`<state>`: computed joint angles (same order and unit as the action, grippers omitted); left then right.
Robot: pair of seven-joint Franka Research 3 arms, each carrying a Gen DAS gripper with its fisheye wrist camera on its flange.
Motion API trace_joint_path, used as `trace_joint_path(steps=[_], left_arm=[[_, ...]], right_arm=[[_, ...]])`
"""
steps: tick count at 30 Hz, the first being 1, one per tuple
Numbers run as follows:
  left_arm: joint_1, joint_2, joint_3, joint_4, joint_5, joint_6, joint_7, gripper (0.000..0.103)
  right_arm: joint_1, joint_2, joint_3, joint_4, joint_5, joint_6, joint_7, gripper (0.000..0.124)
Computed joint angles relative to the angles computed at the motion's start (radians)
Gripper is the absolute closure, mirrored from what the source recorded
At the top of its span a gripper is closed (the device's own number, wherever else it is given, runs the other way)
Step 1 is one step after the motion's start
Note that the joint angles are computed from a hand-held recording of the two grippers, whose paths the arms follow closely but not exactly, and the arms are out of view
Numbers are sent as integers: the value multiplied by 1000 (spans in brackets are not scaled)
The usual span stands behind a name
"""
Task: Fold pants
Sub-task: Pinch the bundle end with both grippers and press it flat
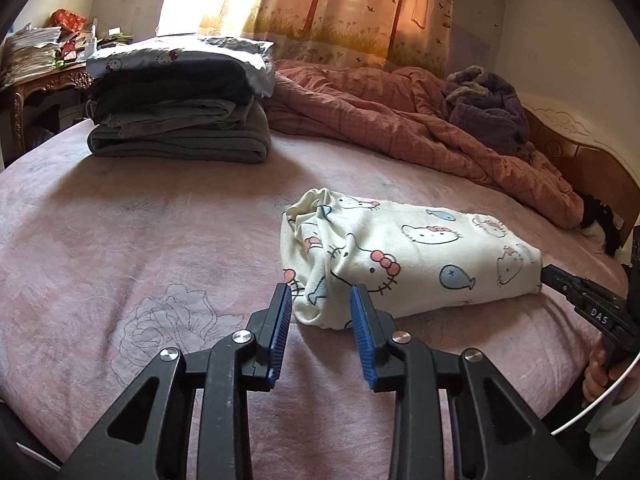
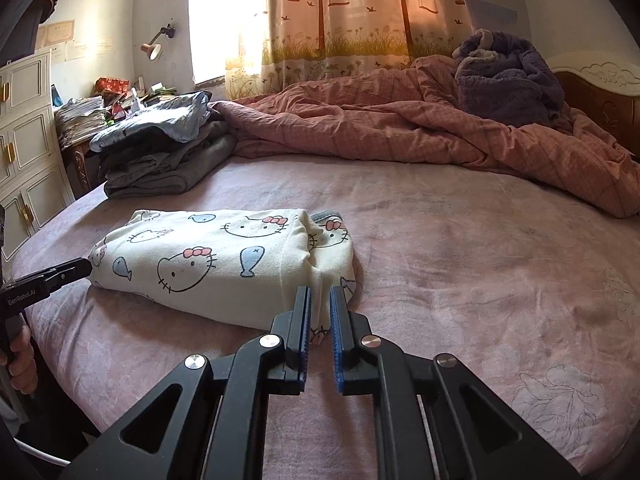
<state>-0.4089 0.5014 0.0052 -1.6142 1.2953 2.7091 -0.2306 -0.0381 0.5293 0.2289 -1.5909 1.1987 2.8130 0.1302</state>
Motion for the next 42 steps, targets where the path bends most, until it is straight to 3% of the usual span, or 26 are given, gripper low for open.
trace_joint_path(steps=[1, 2, 5, 6, 7, 8, 11, 14, 15, 17, 19, 20, 22, 24, 26, 27, 30, 34, 37, 39, 40, 42], left_arm=[[2, 6, -6, 6, -23, -22, 26, 95], [4, 7, -5, 5, -28, -18, 25, 100], [-4, 5, 3, 3, -17, -25, 16, 101], [-10, 6, 4, 6, -13, -41, 23, 101], [-15, 7, 4, 9, -7, -53, 25, 101], [-20, 9, 4, 13, -2, -68, 31, 101], [-38, 12, 1, 24, 5, -141, 52, 101], [-35, 21, -12, 39, -17, -182, 89, 101], [-29, 32, -21, 52, -45, -194, 131, 101], [-25, 55, -30, 79, -94, -215, 198, 101], [-36, 56, -19, 80, -92, -210, 200, 101], [-45, 51, -10, 75, -77, -210, 189, 101], [-60, 32, 6, 53, -34, -208, 129, 98], [-75, 5, 26, 30, 52, -210, 19, 98], [-86, 1, 28, 55, 100, -291, -36, 98], [-78, -1, 23, 71, 117, -296, -49, 98], [-14, 24, -2, 145, 144, -141, -7, 97], [27, 164, -32, 335, -16, -56, 212, 94], [55, 291, -82, 493, -187, -70, 429, 93], [50, 366, -100, 596, -280, -154, 553, 93], [39, 391, -94, 631, -310, -199, 578, 93], [58, 386, -96, 604, -377, -183, 573, 90]], right_arm=[[8, 2, -7, 0, -17, 0, 12, 98], [14, 5, -10, 0, -30, 6, 20, 92], [24, 9, -7, -10, -67, 35, 11, 94], [15, 6, 2, -15, -68, 20, 2, 100], [9, 5, 3, -15, -76, -7, 7, 118], [9, 5, 5, -17, -75, -8, 8, 121], [0, 12, 48, -16, 25, 135, -82, 122], [-18, 24, 75, 16, 116, 220, -123, 124], [-7, 26, 49, 23, 80, 202, -71, 124], [35, 40, -53, 44, -107, 55, 179, 124], [18, 58, -65, 70, -177, -54, 298, 124], [1, 57, -45, 66, -169, -55, 287, 124], [-34, 36, 27, 31, -71, 49, 144, 124], [-110, 18, 159, 18, 182, 163, -188, 124], [-158, -3, 224, 17, 372, 160, -429, 124], [-150, -11, 218, 19, 382, 132, -445, 124], [-79, -11, 149, 47, 201, 37, -216, 124], [33, 53, 48, 169, 26, -80, 55, 124], [103, 154, -2, 303, -118, -135, 256, 124], [152, 226, -52, 390, -252, -182, 425, 123], [183, 251, -86, 411, -316, -176, 505, 123], [215, 303, -140, 466, -423, -211, 657, 123]])
